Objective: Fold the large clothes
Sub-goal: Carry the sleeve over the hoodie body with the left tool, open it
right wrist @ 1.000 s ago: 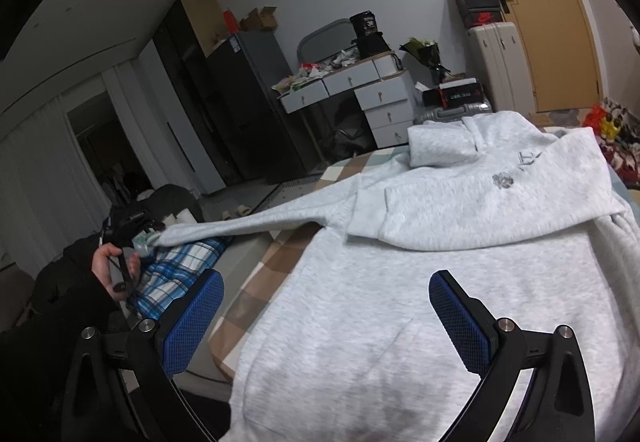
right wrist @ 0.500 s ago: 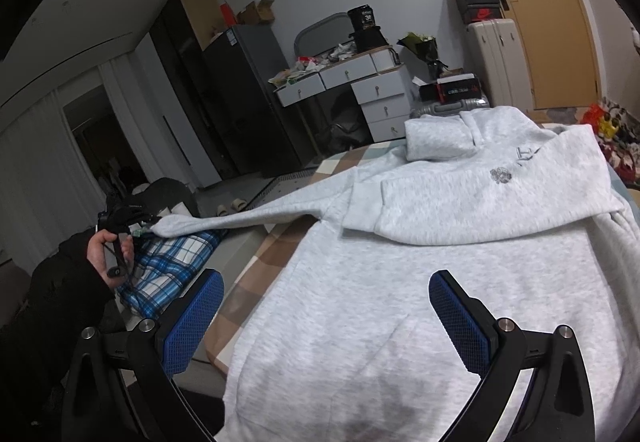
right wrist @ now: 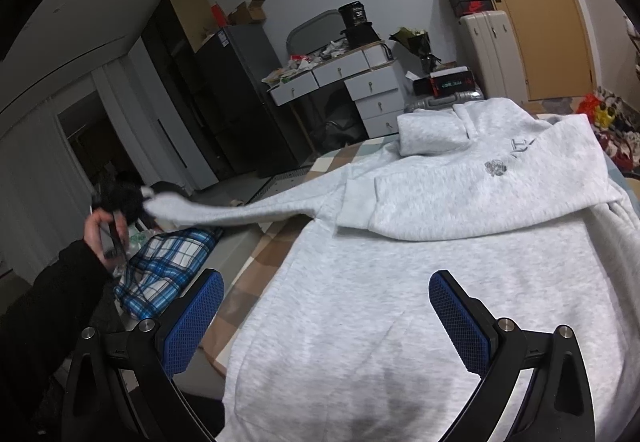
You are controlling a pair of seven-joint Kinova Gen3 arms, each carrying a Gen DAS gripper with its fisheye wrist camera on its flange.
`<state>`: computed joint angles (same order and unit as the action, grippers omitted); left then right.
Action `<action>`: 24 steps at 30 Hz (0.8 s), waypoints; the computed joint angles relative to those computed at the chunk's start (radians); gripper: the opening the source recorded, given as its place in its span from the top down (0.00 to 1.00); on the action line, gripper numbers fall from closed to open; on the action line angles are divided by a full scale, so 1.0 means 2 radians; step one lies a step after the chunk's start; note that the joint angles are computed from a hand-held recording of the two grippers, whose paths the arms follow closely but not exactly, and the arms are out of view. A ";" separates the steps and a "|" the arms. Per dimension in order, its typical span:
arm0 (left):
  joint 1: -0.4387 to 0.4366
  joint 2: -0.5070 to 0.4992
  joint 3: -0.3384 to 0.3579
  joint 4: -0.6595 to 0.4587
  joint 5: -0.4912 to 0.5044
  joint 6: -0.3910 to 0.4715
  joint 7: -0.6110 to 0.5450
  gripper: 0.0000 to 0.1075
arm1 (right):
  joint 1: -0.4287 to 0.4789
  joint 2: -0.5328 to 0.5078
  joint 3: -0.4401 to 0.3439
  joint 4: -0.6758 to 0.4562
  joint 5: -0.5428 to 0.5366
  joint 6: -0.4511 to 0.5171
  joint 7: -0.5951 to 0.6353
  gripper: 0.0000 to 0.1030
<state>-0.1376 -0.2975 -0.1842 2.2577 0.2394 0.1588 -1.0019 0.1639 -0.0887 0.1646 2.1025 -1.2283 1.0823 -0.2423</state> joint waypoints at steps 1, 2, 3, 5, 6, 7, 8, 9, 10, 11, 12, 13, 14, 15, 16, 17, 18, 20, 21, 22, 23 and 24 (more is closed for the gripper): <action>-0.011 -0.005 0.023 -0.017 -0.016 0.002 0.009 0.97 | 0.000 -0.001 0.000 0.000 0.000 0.000 0.001 0.00; -0.018 -0.008 0.046 -0.038 -0.036 0.008 0.021 0.97 | -0.001 -0.002 -0.001 0.001 0.000 -0.002 0.004 0.00; -0.023 -0.009 0.069 -0.061 -0.057 0.012 0.033 0.97 | -0.002 -0.003 -0.001 0.002 0.000 -0.003 0.006 0.00; -0.034 -0.009 0.116 -0.099 -0.097 0.015 0.066 0.97 | -0.003 -0.006 -0.001 0.003 -0.001 -0.005 0.009 0.00; -0.036 -0.005 0.139 -0.121 -0.118 0.013 0.082 0.97 | -0.004 -0.005 0.000 0.004 -0.001 -0.005 0.010 0.00; -0.045 -0.002 0.161 -0.134 -0.138 0.010 0.100 0.97 | -0.003 -0.005 0.001 0.004 -0.002 -0.003 0.010 0.00; -0.044 0.004 0.184 -0.157 -0.157 0.007 0.110 0.97 | -0.003 -0.004 0.002 0.003 -0.003 -0.001 0.010 0.00; -0.040 0.014 0.204 -0.180 -0.171 0.007 0.111 0.97 | -0.002 -0.003 0.004 0.003 -0.005 0.003 0.009 0.00; -0.029 0.024 0.214 -0.199 -0.191 0.006 0.119 0.97 | 0.000 -0.001 0.006 0.002 -0.008 0.006 0.009 0.00; -0.009 0.037 0.221 -0.221 -0.212 0.009 0.125 0.97 | 0.003 0.000 0.007 0.002 -0.010 0.009 0.009 0.00; 0.013 0.053 0.228 -0.244 -0.232 0.013 0.126 0.97 | 0.006 0.002 0.010 0.001 -0.014 0.014 0.008 0.00; 0.027 0.067 0.236 -0.260 -0.252 0.014 0.133 0.97 | 0.010 0.004 0.013 0.001 -0.018 0.019 0.007 0.00; 0.038 0.083 0.252 -0.280 -0.273 0.021 0.139 0.97 | 0.006 0.004 0.021 0.001 -0.019 0.017 0.004 0.00; 0.057 0.106 0.267 -0.303 -0.293 0.027 0.139 0.97 | 0.009 0.000 0.019 0.002 -0.019 0.008 -0.003 0.00; 0.073 0.124 0.272 -0.319 -0.306 0.033 0.145 0.97 | 0.018 -0.005 0.009 0.001 -0.011 -0.009 -0.018 0.00; 0.096 0.147 0.276 -0.337 -0.312 0.037 0.142 0.97 | 0.024 -0.009 0.001 -0.002 0.005 -0.028 -0.038 0.00; 0.112 0.170 0.285 -0.355 -0.312 0.044 0.132 0.97 | 0.023 -0.012 0.004 -0.003 0.015 -0.038 -0.054 0.00; 0.151 0.216 0.282 -0.392 -0.291 0.065 0.093 0.97 | 0.031 -0.009 0.024 0.003 0.018 -0.039 -0.075 0.00; 0.175 0.240 0.276 -0.406 -0.272 0.066 0.073 0.97 | 0.039 -0.004 0.035 0.005 0.018 -0.032 -0.085 0.00; 0.198 0.263 0.262 -0.427 -0.254 0.075 0.052 0.97 | 0.046 -0.001 0.040 0.005 0.020 -0.026 -0.091 0.00; 0.221 0.286 0.249 -0.442 -0.236 0.078 0.032 0.97 | 0.055 0.002 0.046 0.005 0.022 -0.020 -0.097 0.00; 0.235 0.309 0.245 -0.459 -0.216 0.090 0.012 0.97 | 0.062 0.003 0.049 0.005 0.026 -0.020 -0.102 0.00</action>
